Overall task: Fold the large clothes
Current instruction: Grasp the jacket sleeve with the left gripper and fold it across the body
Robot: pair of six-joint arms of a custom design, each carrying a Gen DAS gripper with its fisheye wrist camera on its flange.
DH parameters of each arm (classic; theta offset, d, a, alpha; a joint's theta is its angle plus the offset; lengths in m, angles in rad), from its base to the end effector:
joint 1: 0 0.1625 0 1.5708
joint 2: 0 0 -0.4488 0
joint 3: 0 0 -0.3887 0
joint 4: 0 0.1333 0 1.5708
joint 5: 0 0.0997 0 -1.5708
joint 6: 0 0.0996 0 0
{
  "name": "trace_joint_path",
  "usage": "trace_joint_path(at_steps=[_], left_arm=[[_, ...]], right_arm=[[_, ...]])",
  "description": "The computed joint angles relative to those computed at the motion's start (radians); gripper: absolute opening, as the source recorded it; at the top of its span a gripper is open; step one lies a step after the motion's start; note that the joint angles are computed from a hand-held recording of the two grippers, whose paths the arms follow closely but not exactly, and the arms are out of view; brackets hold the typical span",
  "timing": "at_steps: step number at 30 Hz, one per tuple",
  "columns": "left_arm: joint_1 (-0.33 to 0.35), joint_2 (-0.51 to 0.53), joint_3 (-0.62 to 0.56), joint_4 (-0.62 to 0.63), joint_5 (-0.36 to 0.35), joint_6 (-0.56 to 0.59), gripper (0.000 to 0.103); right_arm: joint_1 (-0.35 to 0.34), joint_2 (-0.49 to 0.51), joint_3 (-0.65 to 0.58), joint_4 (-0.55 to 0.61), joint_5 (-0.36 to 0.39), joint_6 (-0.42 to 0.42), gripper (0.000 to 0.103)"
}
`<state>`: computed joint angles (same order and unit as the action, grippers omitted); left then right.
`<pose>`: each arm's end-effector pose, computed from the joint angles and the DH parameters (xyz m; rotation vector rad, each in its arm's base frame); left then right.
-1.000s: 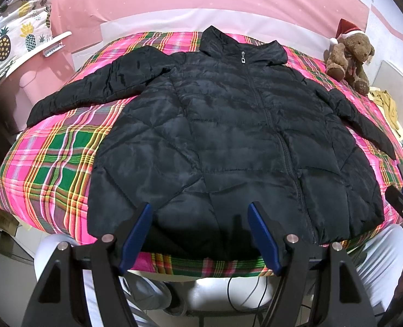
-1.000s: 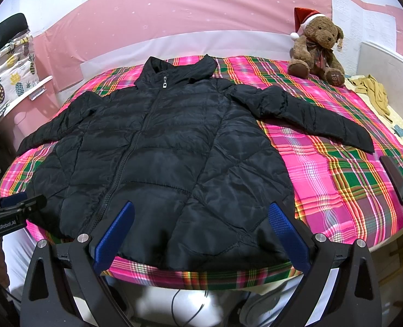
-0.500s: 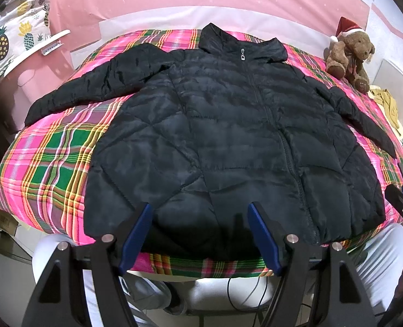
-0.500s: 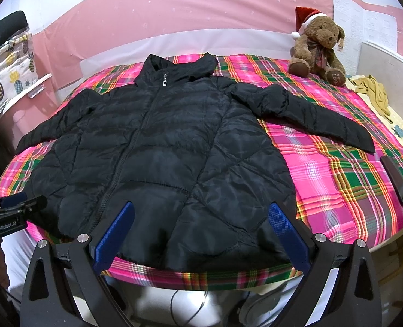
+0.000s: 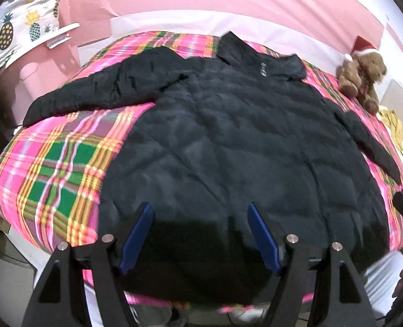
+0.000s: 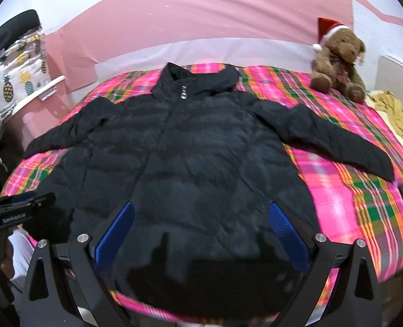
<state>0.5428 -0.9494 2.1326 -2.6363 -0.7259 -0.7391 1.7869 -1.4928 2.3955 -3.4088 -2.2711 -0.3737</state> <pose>-0.3203 -0.4359 0.0902 0.4110 2.3812 -0.7490 0.1525 -0.3722 0.3398 0.2493 -2.2067 1.0367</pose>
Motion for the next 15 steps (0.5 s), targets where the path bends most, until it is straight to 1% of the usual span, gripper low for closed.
trace_joint_path(at_steps=[3,8,13,15], left_arm=[[0.039,0.000,-0.017,-0.024,0.027,0.032,0.074],[0.135,-0.005,-0.052,-0.107,0.047,0.081,0.074],[0.228,0.001,-0.110,-0.149,0.111,0.119,0.074],[0.279,0.003,-0.146,-0.162,0.102,0.142,0.074]], right_arm=[[-0.009,0.040,-0.045,0.010,0.037,-0.028,0.099],[-0.025,0.111,-0.123,0.037,0.086,-0.071,0.099],[-0.046,0.169,-0.193,0.061,0.107,-0.092,0.099],[-0.053,0.195,-0.222,0.076,0.101,-0.097,0.099]])
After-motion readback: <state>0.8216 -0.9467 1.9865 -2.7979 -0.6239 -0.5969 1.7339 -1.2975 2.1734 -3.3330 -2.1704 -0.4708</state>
